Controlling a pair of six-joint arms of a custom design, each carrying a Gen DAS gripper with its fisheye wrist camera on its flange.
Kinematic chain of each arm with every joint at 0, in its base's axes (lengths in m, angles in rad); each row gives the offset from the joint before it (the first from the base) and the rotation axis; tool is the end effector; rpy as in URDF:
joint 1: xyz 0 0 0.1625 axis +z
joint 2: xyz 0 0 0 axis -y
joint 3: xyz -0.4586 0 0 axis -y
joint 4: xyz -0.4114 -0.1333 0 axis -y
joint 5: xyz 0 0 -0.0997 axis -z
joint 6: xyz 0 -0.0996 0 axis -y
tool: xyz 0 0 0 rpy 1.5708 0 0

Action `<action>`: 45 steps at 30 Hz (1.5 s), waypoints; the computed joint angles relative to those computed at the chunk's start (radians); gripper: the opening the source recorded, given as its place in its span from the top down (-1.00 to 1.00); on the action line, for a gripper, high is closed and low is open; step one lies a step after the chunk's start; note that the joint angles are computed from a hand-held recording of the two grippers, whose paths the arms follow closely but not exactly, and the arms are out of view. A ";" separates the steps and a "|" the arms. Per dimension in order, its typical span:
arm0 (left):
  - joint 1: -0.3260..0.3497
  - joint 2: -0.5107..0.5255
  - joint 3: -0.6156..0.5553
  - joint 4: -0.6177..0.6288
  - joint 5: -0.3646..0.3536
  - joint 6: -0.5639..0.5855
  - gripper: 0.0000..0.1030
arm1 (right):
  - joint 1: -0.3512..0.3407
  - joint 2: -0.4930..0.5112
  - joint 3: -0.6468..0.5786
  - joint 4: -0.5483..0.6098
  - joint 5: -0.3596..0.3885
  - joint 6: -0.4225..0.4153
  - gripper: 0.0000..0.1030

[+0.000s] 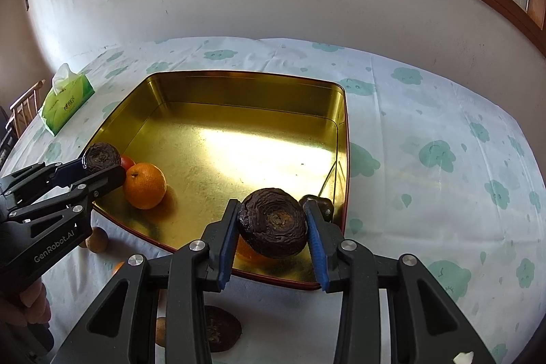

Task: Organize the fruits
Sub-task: 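Open the left tool in the tin while the right tool releases the dried fruit inside, then withdraw both open tools from the tin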

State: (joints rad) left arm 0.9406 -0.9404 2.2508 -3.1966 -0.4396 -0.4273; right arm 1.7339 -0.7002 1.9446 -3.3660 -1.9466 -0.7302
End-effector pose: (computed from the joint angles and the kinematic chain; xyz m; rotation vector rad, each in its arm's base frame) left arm -0.1048 -0.5228 0.1261 0.0018 2.1298 -0.9695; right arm 0.1955 -0.5922 0.0416 0.9885 -2.3845 0.5622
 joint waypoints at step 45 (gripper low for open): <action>-0.288 -0.189 0.327 0.548 0.018 -0.780 0.09 | -0.046 -0.143 0.390 -0.290 -0.003 -0.036 0.14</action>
